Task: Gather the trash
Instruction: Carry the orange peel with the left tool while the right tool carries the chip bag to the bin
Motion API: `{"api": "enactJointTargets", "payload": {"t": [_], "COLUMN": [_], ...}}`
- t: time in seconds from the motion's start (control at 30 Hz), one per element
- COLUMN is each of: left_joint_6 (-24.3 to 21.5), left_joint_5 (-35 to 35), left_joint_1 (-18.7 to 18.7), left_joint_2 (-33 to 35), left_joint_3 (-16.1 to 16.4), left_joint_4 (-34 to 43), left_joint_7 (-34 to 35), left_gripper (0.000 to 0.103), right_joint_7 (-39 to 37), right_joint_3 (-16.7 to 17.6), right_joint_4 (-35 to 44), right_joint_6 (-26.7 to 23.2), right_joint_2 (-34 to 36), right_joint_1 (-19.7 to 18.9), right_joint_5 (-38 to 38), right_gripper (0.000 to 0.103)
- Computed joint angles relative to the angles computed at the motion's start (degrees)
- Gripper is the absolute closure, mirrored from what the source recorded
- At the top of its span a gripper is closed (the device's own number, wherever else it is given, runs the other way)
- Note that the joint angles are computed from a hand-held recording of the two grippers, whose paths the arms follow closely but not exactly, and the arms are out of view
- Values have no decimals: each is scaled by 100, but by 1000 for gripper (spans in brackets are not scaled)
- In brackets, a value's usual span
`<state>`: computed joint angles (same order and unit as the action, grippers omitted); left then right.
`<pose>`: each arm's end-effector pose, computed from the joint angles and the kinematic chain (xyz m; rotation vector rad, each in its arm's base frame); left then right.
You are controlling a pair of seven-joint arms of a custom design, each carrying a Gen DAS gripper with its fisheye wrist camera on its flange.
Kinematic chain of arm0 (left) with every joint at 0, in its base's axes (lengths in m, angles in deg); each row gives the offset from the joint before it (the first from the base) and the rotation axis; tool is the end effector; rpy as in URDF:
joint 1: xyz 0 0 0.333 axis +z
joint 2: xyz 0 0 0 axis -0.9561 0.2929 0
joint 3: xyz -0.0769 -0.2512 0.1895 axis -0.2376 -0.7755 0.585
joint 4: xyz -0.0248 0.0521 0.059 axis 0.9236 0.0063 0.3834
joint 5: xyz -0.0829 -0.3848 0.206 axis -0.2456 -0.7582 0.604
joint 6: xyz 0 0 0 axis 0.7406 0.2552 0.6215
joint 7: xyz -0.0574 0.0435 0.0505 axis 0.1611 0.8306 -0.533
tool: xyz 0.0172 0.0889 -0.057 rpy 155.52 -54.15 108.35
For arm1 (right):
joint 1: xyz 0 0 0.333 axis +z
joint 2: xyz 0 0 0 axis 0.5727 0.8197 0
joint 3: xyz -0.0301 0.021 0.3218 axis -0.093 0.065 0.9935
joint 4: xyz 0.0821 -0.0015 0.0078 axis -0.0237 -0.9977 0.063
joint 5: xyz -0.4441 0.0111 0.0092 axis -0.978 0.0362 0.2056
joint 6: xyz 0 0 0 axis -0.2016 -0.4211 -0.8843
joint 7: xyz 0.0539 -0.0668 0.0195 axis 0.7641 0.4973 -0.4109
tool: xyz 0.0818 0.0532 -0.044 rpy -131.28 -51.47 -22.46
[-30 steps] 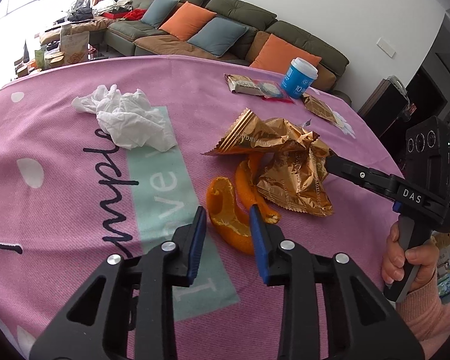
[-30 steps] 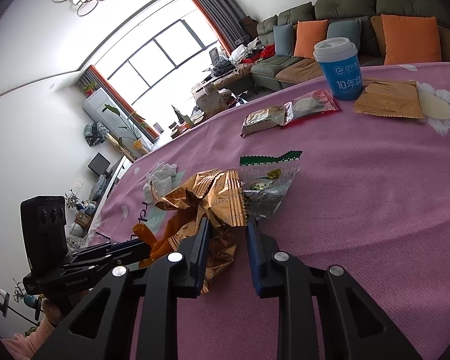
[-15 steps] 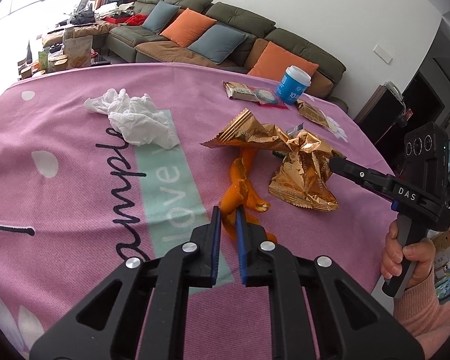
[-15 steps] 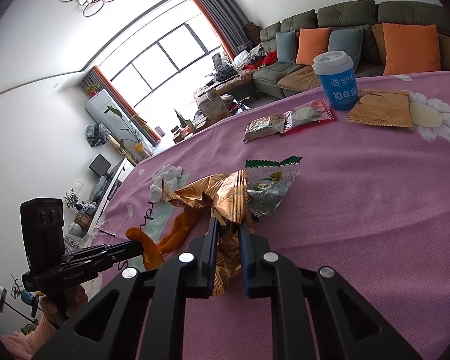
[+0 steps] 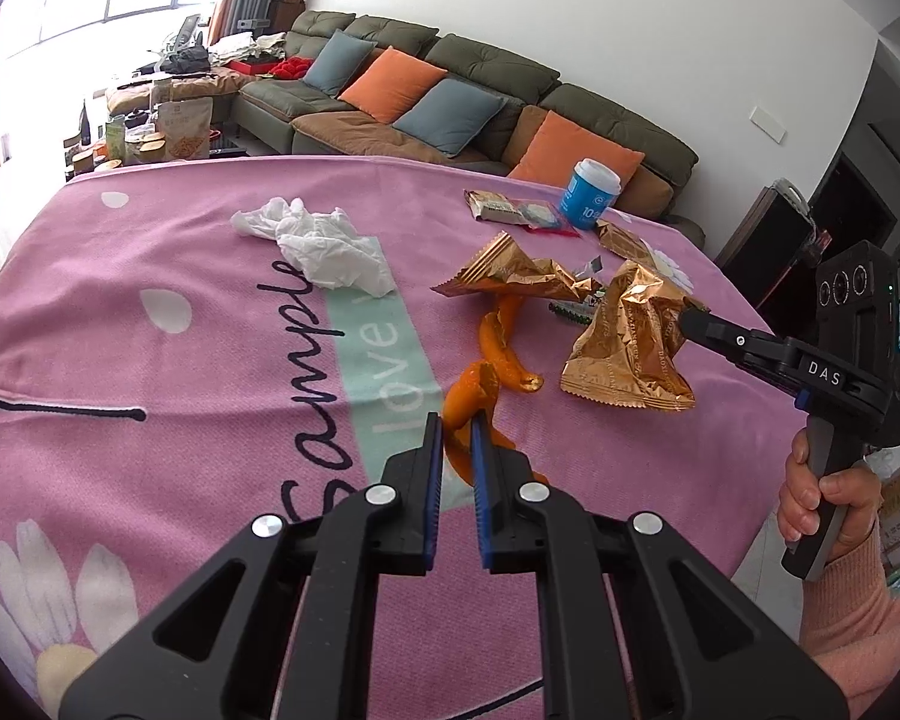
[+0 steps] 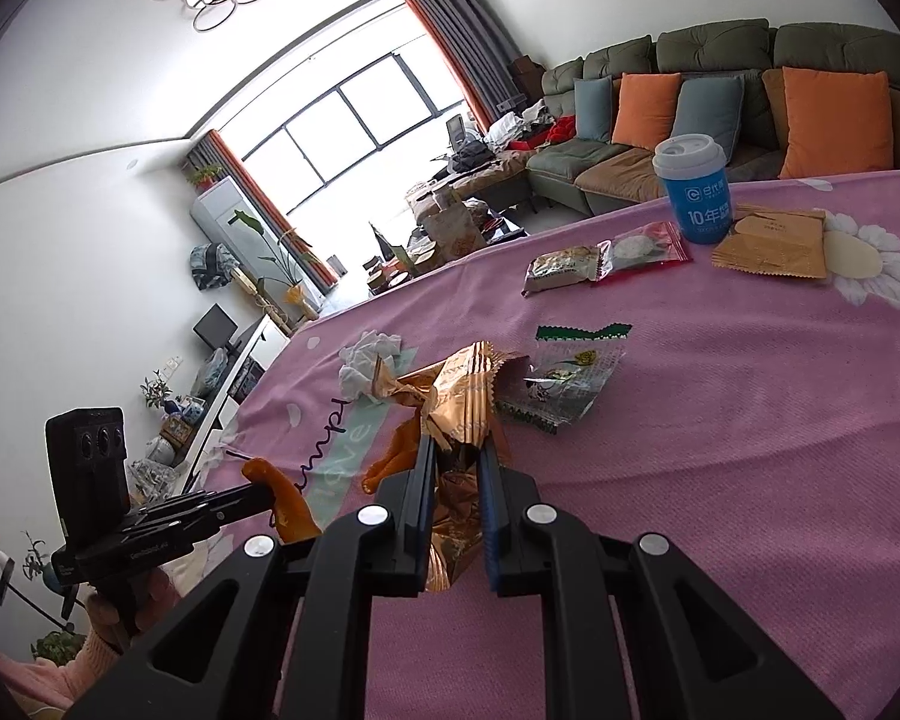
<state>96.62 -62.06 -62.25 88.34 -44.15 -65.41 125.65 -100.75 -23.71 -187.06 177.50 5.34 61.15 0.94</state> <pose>0.7869 -0.0643 0.4888 0.7239 -2.6661 1.2033 0.5120 0.3800 0.5088 -0.8840 2.0003 -0.6044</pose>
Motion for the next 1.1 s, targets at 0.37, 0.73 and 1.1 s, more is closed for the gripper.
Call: {"api": "enactJointTargets", "payload": {"t": [0.37,0.73,1.1], "left_joint_6": [94,250,489], "left_joint_5": [-194,-263,-214], "left_joint_1": [267,482,671], "left_joint_2": [-49,-35,82], "left_joint_3": [72,126,177], "left_joint_4": [-1,52,257], "left_joint_7": [-39,-177,-370], "left_gripper": [93,93,93], "right_joint_7": [-267,-640,-1233], "right_joint_3": [-134,-534,-1012], "right_joint_4": [584,1403,2215], "right_joint_6": [443,1193,1857], "right_joint_2": [448,1219,1947], "right_joint_1": [122,376,741], "right_joint_5": [-269,-200,277], "right_gripper": [91,91,91]}}
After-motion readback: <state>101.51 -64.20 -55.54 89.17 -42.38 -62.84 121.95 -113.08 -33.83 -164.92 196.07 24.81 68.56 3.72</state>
